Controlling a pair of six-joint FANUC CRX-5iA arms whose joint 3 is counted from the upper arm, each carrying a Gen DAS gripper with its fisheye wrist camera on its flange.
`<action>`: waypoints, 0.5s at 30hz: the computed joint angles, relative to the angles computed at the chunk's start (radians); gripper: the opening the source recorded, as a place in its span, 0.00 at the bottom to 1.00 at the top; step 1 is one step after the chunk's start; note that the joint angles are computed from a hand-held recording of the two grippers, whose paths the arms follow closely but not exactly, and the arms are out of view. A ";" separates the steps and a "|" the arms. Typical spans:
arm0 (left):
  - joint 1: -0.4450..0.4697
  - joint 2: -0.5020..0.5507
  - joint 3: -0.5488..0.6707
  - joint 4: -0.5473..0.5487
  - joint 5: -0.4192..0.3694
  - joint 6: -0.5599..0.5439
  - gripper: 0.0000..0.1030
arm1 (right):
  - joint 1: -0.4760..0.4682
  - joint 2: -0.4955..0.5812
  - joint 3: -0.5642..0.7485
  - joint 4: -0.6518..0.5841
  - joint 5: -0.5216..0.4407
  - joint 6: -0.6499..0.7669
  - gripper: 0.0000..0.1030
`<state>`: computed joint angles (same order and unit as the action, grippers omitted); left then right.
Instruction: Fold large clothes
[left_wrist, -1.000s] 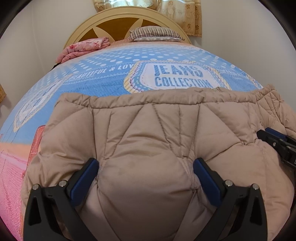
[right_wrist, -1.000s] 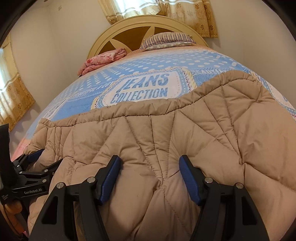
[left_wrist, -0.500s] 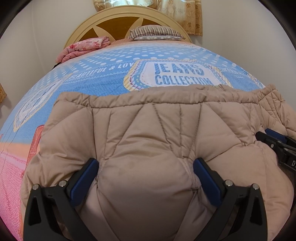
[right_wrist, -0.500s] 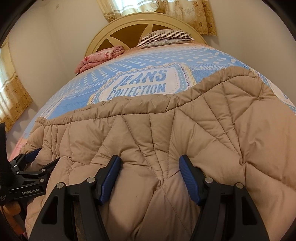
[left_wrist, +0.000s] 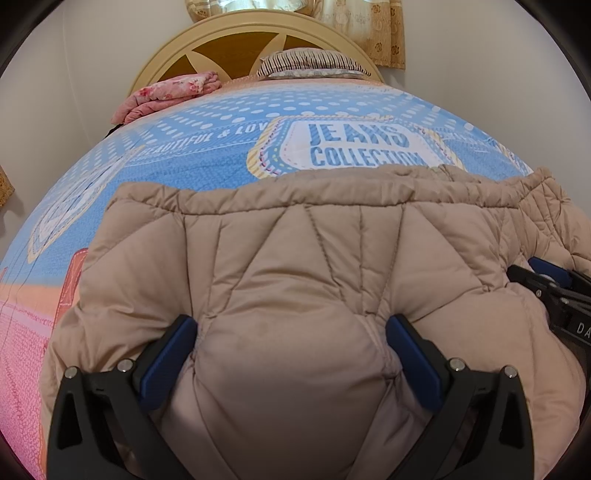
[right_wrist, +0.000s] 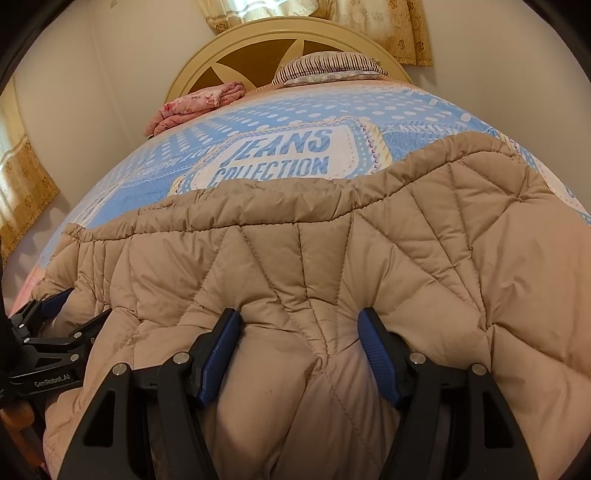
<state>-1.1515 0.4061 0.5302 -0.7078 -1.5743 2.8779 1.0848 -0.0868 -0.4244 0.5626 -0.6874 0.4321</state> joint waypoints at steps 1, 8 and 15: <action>0.000 0.000 -0.001 0.000 0.000 0.001 1.00 | -0.001 0.002 0.002 -0.004 -0.001 0.004 0.65; 0.001 -0.001 -0.001 0.002 0.001 -0.001 1.00 | 0.000 0.013 0.011 -0.005 -0.010 0.008 0.66; 0.002 0.001 0.003 0.003 -0.001 -0.003 1.00 | 0.006 0.022 0.022 -0.002 -0.027 0.011 0.66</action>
<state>-1.1495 0.4068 0.5329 -0.7051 -1.5752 2.8744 1.0908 -0.0644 -0.4022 0.5609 -0.7144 0.4426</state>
